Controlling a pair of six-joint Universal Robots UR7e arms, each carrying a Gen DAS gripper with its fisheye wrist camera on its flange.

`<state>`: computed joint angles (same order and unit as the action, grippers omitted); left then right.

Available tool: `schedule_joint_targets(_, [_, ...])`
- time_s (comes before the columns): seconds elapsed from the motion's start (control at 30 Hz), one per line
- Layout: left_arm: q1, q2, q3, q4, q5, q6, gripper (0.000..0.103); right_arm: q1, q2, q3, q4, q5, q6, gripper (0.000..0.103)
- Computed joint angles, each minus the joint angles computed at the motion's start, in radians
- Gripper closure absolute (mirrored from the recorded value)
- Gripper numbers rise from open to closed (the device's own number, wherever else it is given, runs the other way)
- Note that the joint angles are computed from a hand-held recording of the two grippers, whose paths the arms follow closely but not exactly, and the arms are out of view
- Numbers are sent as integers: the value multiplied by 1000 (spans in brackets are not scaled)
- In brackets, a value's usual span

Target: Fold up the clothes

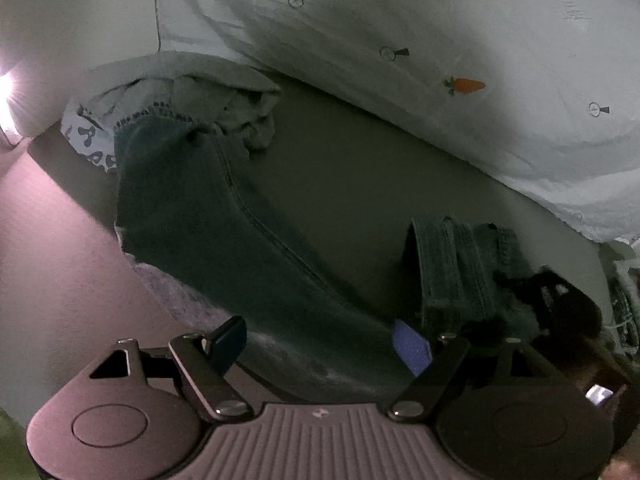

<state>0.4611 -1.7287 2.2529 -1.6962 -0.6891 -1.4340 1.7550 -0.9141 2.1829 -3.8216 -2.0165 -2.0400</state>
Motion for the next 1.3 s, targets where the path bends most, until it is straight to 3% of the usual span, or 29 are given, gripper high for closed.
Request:
schedule_joint_targets(0.07, [9, -2, 3, -26, -2, 27, 22, 7, 26, -19, 3, 2, 17, 66])
schedule_joint_targets(0.13, [12, 1, 4, -42, 1, 48, 22, 3, 67, -45, -17, -8, 2, 46])
schedule_joint_targets(0.17, [14, 4, 3, -49, 2, 57, 22, -5, 73, -46, -27, 10, -24, 48])
schedule_joint_targets(0.2, [14, 6, 2, -54, 4, 66, 22, -12, 78, -46, -37, 28, -51, 65])
schedule_joint_targets(0.23, [12, 8, 1, -57, 8, 73, 22, -14, 77, -47, -34, 41, -46, 91])
schedule_joint_targets(0.3, [5, 10, 2, -70, 15, 85, 22, -6, 36, -59, -3, 76, 68, 93])
schedule_joint_targets(0.43, [9, 22, 20, -177, 5, 133, 22, 43, -114, -125, 89, 135, 378, 95])
schedule_joint_targets(0.6, [42, 104, 58, -510, -48, 343, 22, 63, -255, -203, 151, 185, 551, 95])
schedule_joint_targets(0.77, [71, 264, 49, -781, -107, 612, 22, 69, -342, -213, 102, 218, 633, 95])
schedule_joint_targets(0.87, [105, 351, 10, -884, -126, 705, 22, 71, -380, -207, 75, 239, 695, 95])
schedule_joint_targets(0.97, [127, 411, -32, -971, -130, 802, 22, 82, -445, -184, 90, 239, 705, 95])
schedule_joint_targets(1.03, [149, 449, -64, -1026, -169, 875, 22, 88, -477, -175, 104, 233, 718, 95])
schedule_joint_targets(1.17, [214, 513, -120, -1107, -306, 894, 21, 87, -496, -161, 101, 218, 739, 95])
schedule_joint_targets(1.3, [240, 590, -167, -1078, -313, 873, 18, 95, -496, -150, 77, 200, 740, 95])
